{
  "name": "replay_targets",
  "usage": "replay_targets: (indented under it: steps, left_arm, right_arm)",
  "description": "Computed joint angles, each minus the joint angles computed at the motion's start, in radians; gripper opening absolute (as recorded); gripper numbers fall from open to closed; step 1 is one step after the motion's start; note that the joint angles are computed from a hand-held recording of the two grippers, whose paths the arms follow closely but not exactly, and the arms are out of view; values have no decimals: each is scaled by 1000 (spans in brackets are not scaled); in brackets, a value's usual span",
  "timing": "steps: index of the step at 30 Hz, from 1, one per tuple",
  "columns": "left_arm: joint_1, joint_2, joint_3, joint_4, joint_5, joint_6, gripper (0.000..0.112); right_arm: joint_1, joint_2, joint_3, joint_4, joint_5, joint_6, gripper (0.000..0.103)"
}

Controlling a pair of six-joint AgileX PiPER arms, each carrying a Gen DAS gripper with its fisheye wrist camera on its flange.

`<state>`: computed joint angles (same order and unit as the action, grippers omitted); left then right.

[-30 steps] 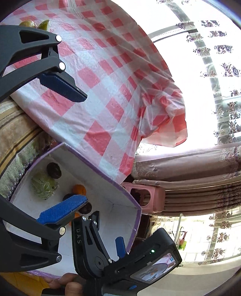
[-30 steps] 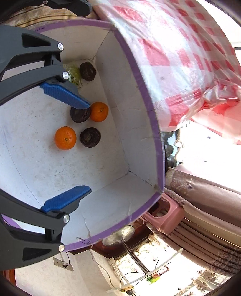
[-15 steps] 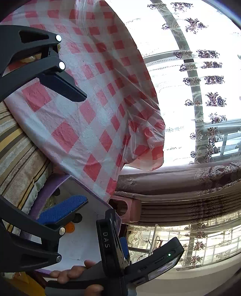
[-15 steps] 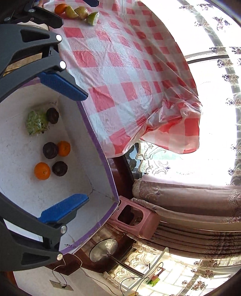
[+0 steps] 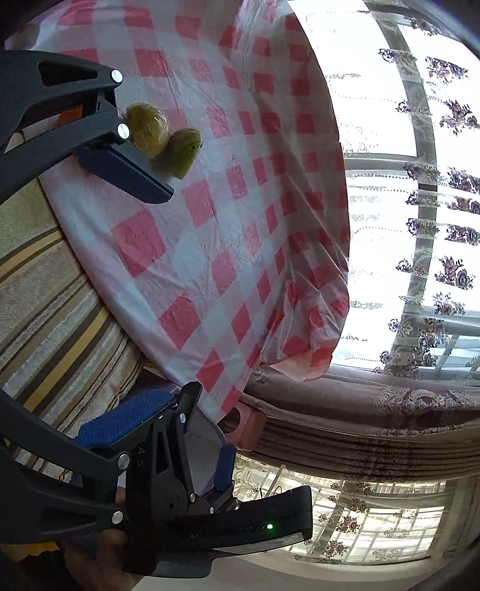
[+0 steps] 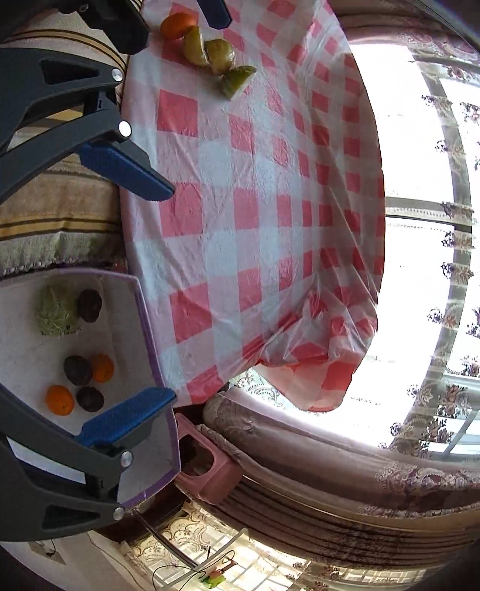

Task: Organize fruits
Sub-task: 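Move both open tools back from the box to the fruit on the sheet, then grasp a tangerine with the left tool while the right tool grasps a wrapped pomelo half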

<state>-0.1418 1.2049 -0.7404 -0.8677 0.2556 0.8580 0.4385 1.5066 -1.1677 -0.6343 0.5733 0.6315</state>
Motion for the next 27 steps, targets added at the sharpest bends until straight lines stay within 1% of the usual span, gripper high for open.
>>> replay_targets:
  steps: [3, 6, 7, 9, 10, 13, 14, 16, 19, 22, 24, 27]
  left_arm:
    - [94, -24, 20, -68, 55, 64, 98]
    - [227, -32, 30, -161, 149, 152, 96]
    - [281, -30, 33, -201, 193, 194, 94]
    - [393, -16, 32, -267, 298, 267, 92]
    - [442, -5, 29, -281, 339, 286, 88]
    - [564, 40, 8, -278, 436, 304, 78]
    - [599, 57, 1, -278, 462, 307, 77]
    - [664, 97, -13, -276, 511, 315, 74]
    - [713, 144, -34, -237, 536, 305, 70]
    - [746, 197, -56, -231, 580, 305, 66]
    - [745, 220, -63, -224, 594, 307, 64]
    - [727, 247, -71, -206, 590, 298, 61]
  right_arm:
    - [22, 6, -4, 124, -29, -91, 101]
    - [23, 12, -4, 313, -69, -237, 101]
    - [30, 20, -8, 350, -71, -263, 101]
    - [50, 34, -13, 379, -75, -286, 101]
    - [65, 41, -15, 378, -76, -285, 101]
    - [113, 61, -24, 344, -78, -251, 101]
    - [131, 70, -33, 324, -72, -234, 101]
    - [143, 81, -49, 339, -70, -248, 101]
    - [144, 104, -79, 436, -75, -315, 101]
    - [153, 146, -128, 489, -64, -343, 101]
    - [167, 173, -162, 506, -59, -353, 101]
    - [184, 213, -218, 534, -52, -376, 101]
